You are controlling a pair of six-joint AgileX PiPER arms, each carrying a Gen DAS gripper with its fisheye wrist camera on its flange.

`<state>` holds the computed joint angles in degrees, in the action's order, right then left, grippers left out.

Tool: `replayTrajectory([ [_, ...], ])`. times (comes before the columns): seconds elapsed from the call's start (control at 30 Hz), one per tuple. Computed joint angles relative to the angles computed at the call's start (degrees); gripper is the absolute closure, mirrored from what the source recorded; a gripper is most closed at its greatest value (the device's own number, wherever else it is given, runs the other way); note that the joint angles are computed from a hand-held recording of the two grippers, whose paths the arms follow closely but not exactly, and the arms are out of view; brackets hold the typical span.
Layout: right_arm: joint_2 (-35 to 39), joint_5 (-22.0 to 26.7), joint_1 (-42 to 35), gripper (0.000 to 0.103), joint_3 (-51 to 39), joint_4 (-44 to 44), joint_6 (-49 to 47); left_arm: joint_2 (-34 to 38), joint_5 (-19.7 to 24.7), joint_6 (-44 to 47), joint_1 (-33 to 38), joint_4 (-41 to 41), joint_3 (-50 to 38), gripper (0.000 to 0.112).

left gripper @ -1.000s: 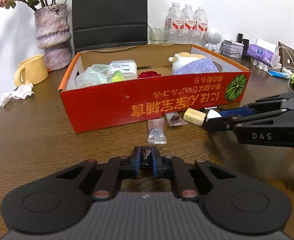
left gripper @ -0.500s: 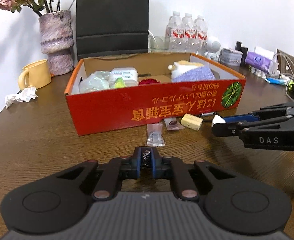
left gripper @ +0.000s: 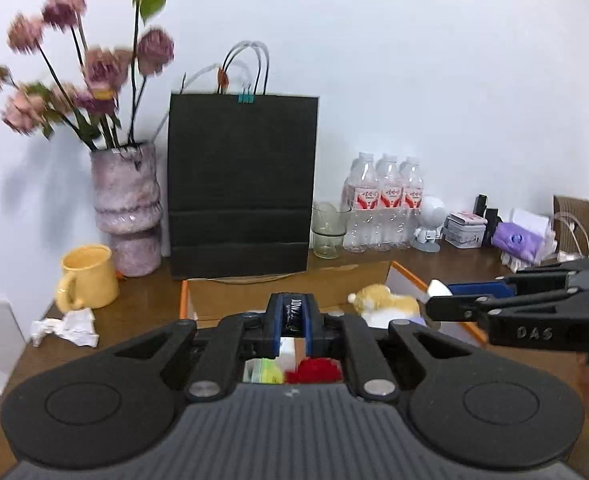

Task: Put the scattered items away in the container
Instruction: 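Carry the sachet and white case into the box and open both tools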

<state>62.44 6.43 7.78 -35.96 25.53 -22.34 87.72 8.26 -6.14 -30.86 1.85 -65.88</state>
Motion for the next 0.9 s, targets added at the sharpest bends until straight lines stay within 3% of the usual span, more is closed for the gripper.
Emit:
replayTrajectory([
  [0.07, 5.9, 3.1, -1.2, 0.078, -7.3, -5.7, 5.3, 5.7, 6.2, 4.6, 1.4, -5.0, -8.8, 0.101],
  [0.2, 19.2, 10.4, -2.8, 0.078, -21.9, -10.6, 11.1, 18.0, 16.8, -8.0, 1.4, 6.6, -25.4, 0.101],
  [0.37, 35.6, 19.9, -2.4, 0.078, -38.2, -20.3, 24.4, 33.0, 29.8, -12.5, 2.1, 9.1, -43.9, 0.101],
  [0.47, 42.7, 22.6, -1.7, 0.078, -44.3, -23.4, 27.8, 39.3, 35.6, -13.8, 2.4, 9.8, -52.0, 0.101],
  [0.6, 47.2, 23.6, -1.1, 0.078, -47.1, -26.5, 30.9, 43.5, 39.5, -12.2, 3.2, 7.6, -58.0, 0.101],
  [0.7, 48.3, 23.1, -1.3, 0.078, -47.0, -24.7, 28.8, 43.6, 39.4, -11.6, 2.9, 7.8, -57.9, 0.101],
  [0.83, 48.6, 23.0, -0.2, 0.078, -47.1, -28.6, 31.2, 44.2, 40.4, -11.9, 2.6, 7.7, -58.8, 0.098],
  [0.9, 48.7, 23.9, 0.1, 0.077, -47.7, -29.7, 32.4, 44.1, 40.3, -12.6, 2.4, 8.9, -58.7, 0.083],
])
